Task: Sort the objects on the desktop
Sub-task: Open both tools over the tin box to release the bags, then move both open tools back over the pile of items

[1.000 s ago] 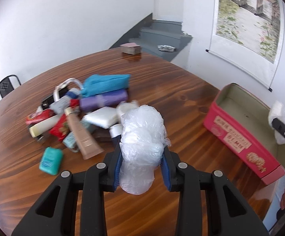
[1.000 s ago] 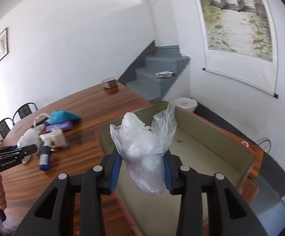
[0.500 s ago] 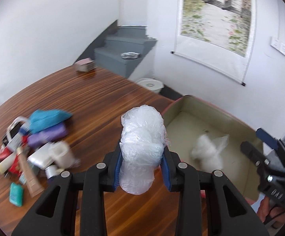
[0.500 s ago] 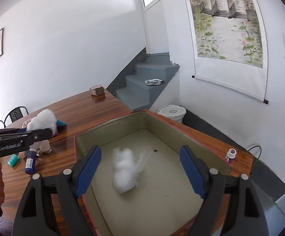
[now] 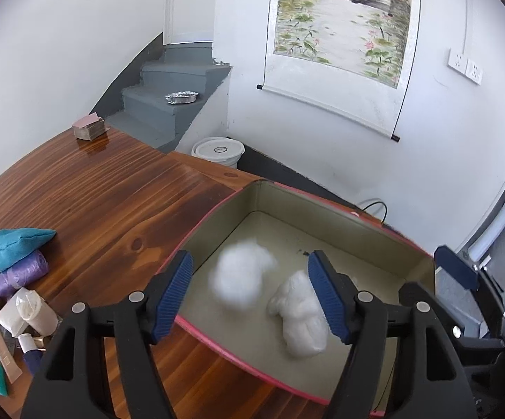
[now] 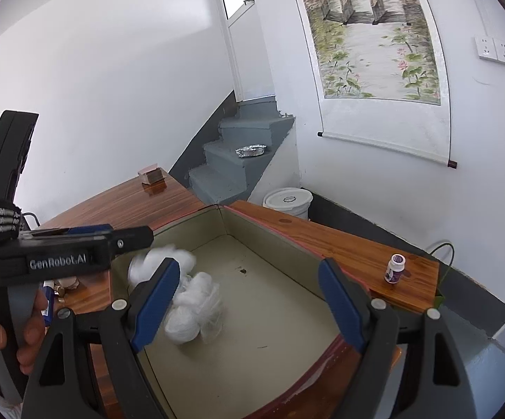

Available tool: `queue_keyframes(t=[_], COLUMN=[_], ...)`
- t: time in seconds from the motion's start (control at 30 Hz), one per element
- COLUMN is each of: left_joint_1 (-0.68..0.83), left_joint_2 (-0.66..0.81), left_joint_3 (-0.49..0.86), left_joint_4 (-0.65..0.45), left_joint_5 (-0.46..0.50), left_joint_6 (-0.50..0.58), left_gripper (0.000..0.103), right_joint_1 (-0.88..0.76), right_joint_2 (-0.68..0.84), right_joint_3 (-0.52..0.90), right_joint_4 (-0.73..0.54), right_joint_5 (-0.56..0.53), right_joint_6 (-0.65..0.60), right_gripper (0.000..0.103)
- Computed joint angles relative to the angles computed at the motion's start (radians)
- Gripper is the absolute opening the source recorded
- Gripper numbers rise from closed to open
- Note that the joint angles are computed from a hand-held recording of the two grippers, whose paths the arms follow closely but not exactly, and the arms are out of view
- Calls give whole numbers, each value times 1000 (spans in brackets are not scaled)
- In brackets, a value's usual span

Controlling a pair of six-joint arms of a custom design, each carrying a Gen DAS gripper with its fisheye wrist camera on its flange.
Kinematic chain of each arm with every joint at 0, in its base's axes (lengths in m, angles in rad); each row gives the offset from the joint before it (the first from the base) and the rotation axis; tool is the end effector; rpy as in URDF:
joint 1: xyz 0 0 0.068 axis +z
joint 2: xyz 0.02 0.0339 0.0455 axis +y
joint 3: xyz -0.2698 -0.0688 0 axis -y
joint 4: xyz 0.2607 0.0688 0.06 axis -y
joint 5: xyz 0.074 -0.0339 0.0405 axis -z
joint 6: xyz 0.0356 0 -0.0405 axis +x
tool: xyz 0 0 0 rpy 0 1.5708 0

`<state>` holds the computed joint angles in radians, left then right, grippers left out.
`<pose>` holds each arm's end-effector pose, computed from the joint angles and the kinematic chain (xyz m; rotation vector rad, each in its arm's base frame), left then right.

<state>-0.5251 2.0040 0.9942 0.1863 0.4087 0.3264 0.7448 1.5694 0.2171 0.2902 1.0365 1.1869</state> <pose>0.3349 -0.2104 0.0913 1.1573 2.0845 -0.5825 0.1528 0.0992 0.0613 0.7339 1.9022 -0.2228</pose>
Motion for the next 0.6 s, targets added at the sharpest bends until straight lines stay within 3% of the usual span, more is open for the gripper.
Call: queue_keyframes(t=[0.27,0.6], left_joint_1=[116,372], left_joint_2=[-55,-51], left_joint_3=[-51,-45], left_joint_4=[0,-24], left_joint_5=[-1,8], left_joint_6=[0,26], left_gripper=[72,72], right_joint_1=[17,43], right_joint_2=[61,173], right_joint_3=[47,181], right_joint_4=[99,247], right_joint_5=[-22,-108], right_joint_6=[-82,-284], right_gripper=[85,85])
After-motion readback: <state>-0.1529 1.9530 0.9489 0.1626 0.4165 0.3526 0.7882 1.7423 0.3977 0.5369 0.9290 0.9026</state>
